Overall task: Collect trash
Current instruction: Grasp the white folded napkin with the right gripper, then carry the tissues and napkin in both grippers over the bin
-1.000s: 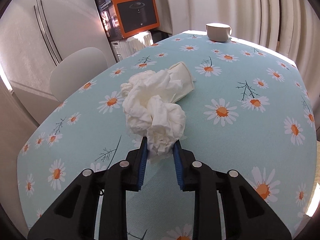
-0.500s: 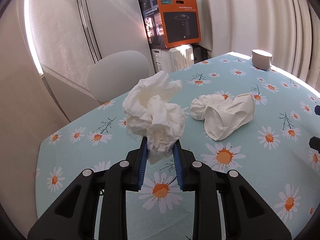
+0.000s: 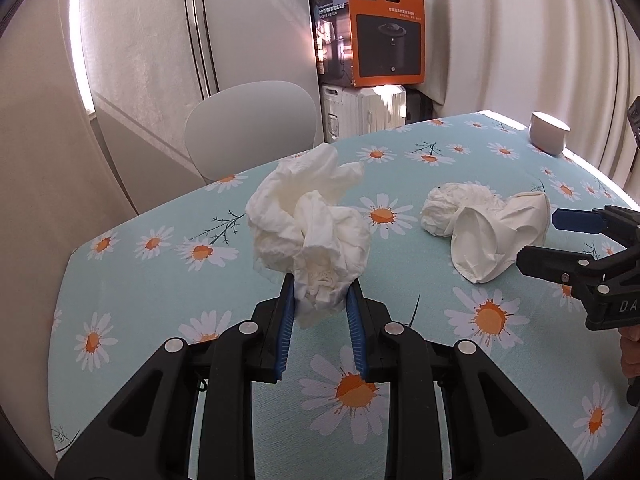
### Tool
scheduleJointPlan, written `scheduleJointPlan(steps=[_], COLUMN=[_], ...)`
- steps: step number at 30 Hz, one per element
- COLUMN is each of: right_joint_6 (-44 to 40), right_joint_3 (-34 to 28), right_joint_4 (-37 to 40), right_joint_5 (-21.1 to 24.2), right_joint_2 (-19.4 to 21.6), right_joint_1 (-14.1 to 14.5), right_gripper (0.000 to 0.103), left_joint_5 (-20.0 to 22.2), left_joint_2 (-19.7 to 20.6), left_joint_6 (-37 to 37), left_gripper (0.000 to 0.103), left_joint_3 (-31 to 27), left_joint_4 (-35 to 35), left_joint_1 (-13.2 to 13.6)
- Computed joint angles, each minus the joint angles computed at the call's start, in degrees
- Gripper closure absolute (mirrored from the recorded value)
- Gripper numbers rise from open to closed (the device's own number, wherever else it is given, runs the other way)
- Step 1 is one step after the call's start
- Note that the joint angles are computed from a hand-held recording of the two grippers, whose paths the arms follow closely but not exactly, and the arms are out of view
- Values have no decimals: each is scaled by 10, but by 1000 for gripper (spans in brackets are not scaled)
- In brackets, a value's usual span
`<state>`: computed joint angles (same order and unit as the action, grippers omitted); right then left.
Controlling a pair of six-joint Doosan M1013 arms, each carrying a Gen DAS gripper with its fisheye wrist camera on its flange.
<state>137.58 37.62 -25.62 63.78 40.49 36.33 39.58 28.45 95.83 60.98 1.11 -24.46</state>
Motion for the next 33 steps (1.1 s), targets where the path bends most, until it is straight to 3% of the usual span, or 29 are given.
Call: scheduleJointPlan(steps=[6,7,8,10,13,17,21,33], right_joint_6=[-1,-8,-12,-16,-13,26,84,236], right_joint_3=[-72,-81,-91,-96,-68,9,75,231], right_joint_4=[48,53,53,50,27,-12,-92,-234], right_joint_5=[29,31,35,35,12,-51,-88,-79], right_joint_2=[40,45,50,55,43,1,-37,-136], right_joint_1=[-12,-13,-13,-12,-8,-2,10,42], right_gripper=[13,15,25,26,26,26,26,26], left_joint_5=[-16,-17,-18,-24,-27,-17,-10,-50], left_joint_2=[-6,-6,-7,-9,-10,-6,-4,-17], left_joint_6=[4,3,1,1,7,-1,-7,-7], left_gripper=[76,76,76,76,76,76,76,76], left_joint_3=[11,12,13,17,19,13,9,32], left_joint_4=[8,12,16,21,19,36,44,55], left_joint_1=[-2,-3,-4,-5,-6,-8,-9,-11])
